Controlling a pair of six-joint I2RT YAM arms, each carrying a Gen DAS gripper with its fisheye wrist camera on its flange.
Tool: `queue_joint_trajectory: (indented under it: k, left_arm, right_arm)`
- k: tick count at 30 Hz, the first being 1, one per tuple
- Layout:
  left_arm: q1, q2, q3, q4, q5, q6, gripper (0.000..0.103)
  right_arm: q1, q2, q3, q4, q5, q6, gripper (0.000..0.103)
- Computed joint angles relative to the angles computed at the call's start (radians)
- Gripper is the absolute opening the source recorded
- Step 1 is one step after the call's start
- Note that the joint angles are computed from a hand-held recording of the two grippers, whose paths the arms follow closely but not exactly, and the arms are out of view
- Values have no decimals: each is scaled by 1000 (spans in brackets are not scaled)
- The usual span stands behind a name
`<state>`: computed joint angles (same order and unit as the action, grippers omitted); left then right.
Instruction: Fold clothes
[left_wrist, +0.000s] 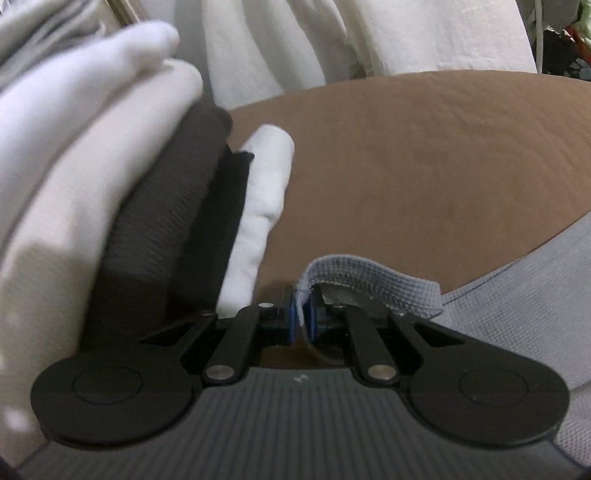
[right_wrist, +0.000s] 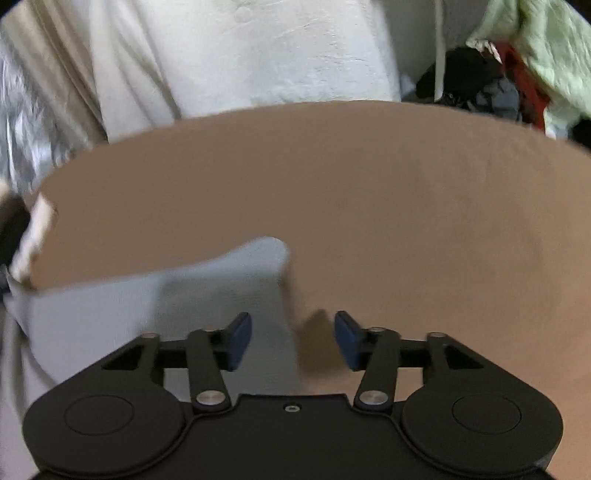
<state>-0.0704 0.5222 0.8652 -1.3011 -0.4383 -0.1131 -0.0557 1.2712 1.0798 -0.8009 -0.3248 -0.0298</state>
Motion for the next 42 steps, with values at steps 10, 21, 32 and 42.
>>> queue_joint_trajectory:
  k: [10, 21, 32, 42]
  left_arm:
    - [212, -42, 15, 56, 154, 193, 5]
    - [453, 68, -42, 205, 378, 200, 10]
    - [337, 2, 63, 86, 421, 330, 79]
    - [264, -8, -4, 11, 388, 269, 88]
  right_arm:
    - [165, -126, -165, 394, 140, -134, 4]
    - [125, -46, -150, 469, 338, -165, 3]
    - [125, 106, -15, 325, 458, -301, 61]
    - [-297, 113, 128, -12, -170, -57, 64]
